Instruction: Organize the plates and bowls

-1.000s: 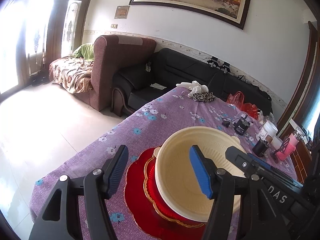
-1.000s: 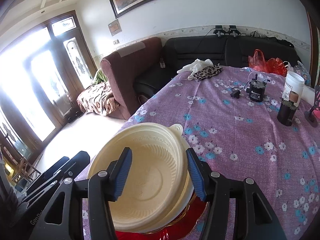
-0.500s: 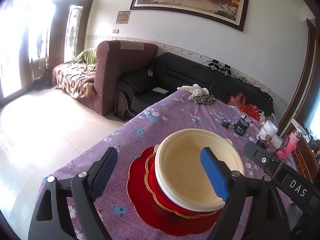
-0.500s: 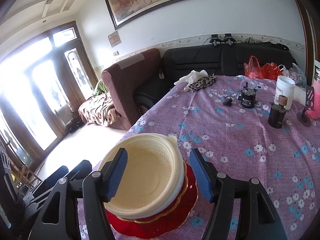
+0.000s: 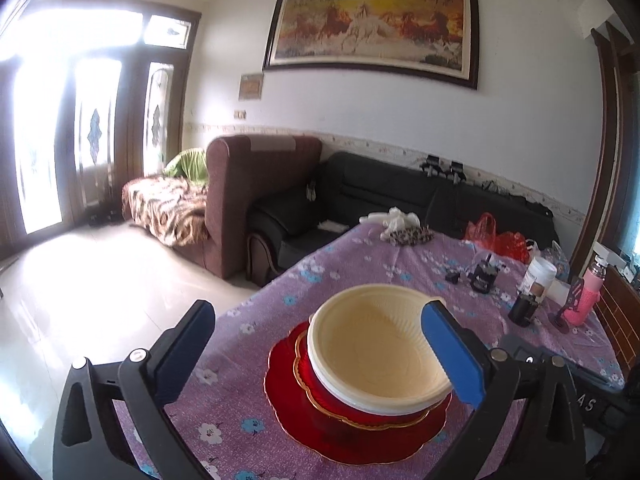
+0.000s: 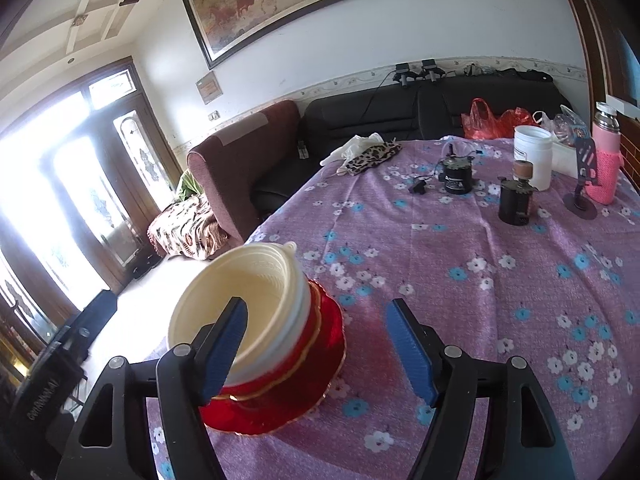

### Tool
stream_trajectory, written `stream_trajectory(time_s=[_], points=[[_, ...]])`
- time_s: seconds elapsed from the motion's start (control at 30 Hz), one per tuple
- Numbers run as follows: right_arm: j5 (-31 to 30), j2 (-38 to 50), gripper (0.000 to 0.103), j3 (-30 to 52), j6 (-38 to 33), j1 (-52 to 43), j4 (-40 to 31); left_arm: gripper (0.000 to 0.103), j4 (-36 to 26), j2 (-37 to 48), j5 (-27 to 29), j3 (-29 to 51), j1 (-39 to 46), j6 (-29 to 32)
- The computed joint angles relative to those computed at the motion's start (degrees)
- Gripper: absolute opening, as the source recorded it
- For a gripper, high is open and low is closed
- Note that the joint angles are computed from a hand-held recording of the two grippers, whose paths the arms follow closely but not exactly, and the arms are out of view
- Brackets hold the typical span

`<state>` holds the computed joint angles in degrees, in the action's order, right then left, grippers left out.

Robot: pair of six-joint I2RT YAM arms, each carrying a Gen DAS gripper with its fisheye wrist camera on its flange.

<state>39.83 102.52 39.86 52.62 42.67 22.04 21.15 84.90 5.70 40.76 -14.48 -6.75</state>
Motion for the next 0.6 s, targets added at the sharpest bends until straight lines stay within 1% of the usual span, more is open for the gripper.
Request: stream_trajectory(time_s=[0.17,0.37,0.43,0.47,0.5,0.57,0.6], points=[[1.3,-1.2,0.077,-3.0,2.0,1.2,0.3,0.103,3.9,-5.4,-3.0,-4.9,-1.8,0.9],[2.8,-1.1,0.077,-5.4,4.6,3.1,-0.2,0.103,2.8,-6.3,-3.2,-5.8,-2.8,0.8],[3.1,-0.2,0.078,-5.6,5.9,4.1,-1.3,0.103,4.2,-6.6,-4.2,-7.2,-3.1,0.7],[3.4,0.3,0.078,-5.5,6.5,4.7,-1.9,0.103,5.8,-7.2,-5.0,-8.6,-3.2,0.6],[3.8,1.0,0.078,-5.3,7.0,5.4,-2.6,0.103,9.1,-8.3,-6.4,-11.1,-3.3,0.5],[5.0,2.4,0.078,-4.7,7.5,7.0,-3.8,0.103,16.5,-10.7,-8.9,-16.1,-3.1,0.5],[5.6,3.2,0.078,-4.3,7.5,7.6,-4.2,0.103,21.2,-11.9,-10.3,-19.1,-3.1,0.8]])
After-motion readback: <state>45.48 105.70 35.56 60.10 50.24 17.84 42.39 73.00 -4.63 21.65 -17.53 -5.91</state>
